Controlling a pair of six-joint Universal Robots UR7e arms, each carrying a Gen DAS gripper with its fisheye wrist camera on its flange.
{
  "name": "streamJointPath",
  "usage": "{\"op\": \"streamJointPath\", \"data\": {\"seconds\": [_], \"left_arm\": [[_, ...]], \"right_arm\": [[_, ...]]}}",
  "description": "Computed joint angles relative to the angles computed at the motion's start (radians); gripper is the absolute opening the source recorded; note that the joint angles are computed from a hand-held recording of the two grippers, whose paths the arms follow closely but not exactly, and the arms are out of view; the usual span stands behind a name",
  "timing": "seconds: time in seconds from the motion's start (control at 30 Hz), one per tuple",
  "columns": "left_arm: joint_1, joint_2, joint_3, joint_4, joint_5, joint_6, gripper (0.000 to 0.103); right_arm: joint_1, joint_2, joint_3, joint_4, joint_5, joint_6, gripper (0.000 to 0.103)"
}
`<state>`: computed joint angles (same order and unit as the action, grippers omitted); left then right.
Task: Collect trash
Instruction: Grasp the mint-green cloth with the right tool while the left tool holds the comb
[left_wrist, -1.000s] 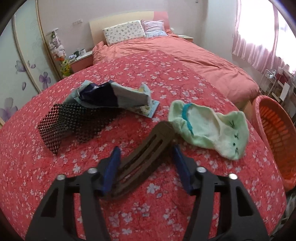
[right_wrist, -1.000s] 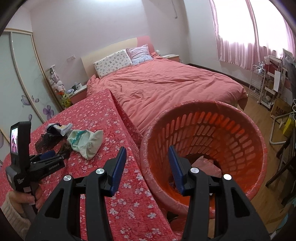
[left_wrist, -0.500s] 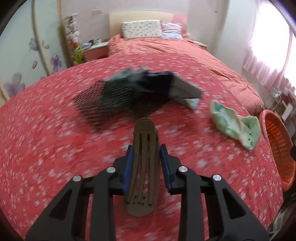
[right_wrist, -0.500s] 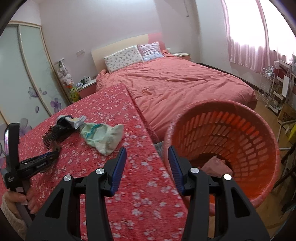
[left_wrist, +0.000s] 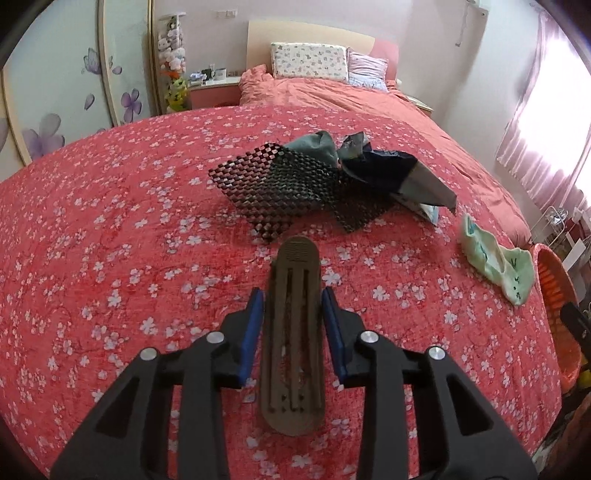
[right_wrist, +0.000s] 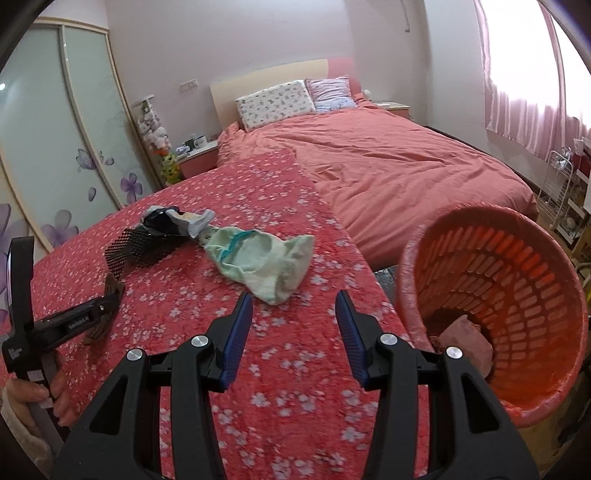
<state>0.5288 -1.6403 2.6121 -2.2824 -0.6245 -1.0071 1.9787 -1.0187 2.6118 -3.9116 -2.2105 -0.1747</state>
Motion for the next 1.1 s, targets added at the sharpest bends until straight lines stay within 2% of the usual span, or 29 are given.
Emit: {"op": "streamJointPath", "data": {"seconds": [0.13, 0.47, 0.7, 0.9, 1.0, 1.1], "left_arm": [[-0.001, -0.010, 0.013, -0.020, 0.003, 0.010, 0.028], [0.012, -0.144, 0.001, 0.194, 0.036, -0.105, 0.028], [0.011, -0.146, 0.008, 0.177, 0.039, -0.110, 0.029], [0.020, -0.154, 0.012, 0.147, 0.035, -0.087, 0.029], [0.024, -0.160, 0.014, 0.139, 0.035, -0.077, 0.030], [0.029, -0.175, 0.019, 0.134, 0.034, -0.064, 0.030]], "right_arm": [[-0.002, 0.014, -0.021, 0.021, 0.011, 0.005, 0.047], [-0.006, 0.079, -0.127, 0.143, 0.049, 0.028, 0.047], [-0.016, 0.120, -0.205, 0.248, 0.065, 0.059, 0.047], [-0.001, 0.166, -0.255, 0.301, -0.002, 0.055, 0.047], [0.007, 0.181, -0.259, 0.283, -0.029, 0.044, 0.041], [0.005, 0.175, -0.257, 0.284, -0.040, 0.051, 0.027]]}}
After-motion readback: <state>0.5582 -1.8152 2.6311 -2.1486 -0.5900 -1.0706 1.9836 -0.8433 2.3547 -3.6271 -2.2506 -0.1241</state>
